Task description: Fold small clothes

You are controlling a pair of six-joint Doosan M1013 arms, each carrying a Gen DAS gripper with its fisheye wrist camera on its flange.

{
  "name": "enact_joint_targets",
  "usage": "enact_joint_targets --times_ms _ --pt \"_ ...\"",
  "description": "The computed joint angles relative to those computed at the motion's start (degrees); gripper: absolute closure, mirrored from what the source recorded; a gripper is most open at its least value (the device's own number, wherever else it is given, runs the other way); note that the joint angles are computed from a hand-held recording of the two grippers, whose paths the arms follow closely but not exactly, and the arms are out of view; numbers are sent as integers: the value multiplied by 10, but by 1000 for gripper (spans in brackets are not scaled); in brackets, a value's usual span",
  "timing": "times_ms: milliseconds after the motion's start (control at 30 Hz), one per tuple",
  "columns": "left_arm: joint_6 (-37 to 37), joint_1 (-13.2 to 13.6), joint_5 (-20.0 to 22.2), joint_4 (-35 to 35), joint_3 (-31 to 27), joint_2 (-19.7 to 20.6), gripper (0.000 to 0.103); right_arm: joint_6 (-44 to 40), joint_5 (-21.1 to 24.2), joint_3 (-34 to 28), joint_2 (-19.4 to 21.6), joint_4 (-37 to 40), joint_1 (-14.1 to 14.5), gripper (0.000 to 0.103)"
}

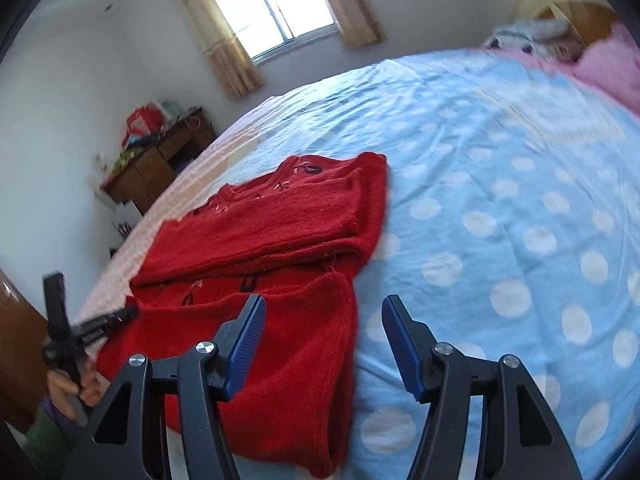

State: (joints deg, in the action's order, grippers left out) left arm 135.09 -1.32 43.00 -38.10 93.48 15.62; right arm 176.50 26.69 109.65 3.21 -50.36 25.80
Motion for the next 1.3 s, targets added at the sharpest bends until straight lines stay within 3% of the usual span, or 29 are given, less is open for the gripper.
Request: enact_joint_targets --times_ms 233,267,333,400,567,667,833,1033,1300 --pt "-10 7 26 -15 -11 9 76 -133 23 -40 46 86 -11 44" --pt "-9 5 18 -12 -8 7 76 -138 27 -42 50 87 -9 70" --pt "-6 1 4 -3 -2 2 84 -140 71 -55 59 70 2 91" --pt "5 -2 -3 -7 5 -3 92 -113 107 -59 61 29 17 91" --pt "11 10 1 -58 13 -12 94 -40 153 -52 45 -62 52 94" --pt "31 21 5 -110 10 -20 94 -13 155 -51 30 -92 61 94" --pt "23 21 -11 -124 -8 -26 94 -7 147 -70 20 -127 59 94" --pt "-25 9 -35 -85 -41 -9 94 -52 163 -111 42 -143 50 94" --pt "-89 5 -30 -64 -89 24 94 -78 171 -149 72 -138 23 94"
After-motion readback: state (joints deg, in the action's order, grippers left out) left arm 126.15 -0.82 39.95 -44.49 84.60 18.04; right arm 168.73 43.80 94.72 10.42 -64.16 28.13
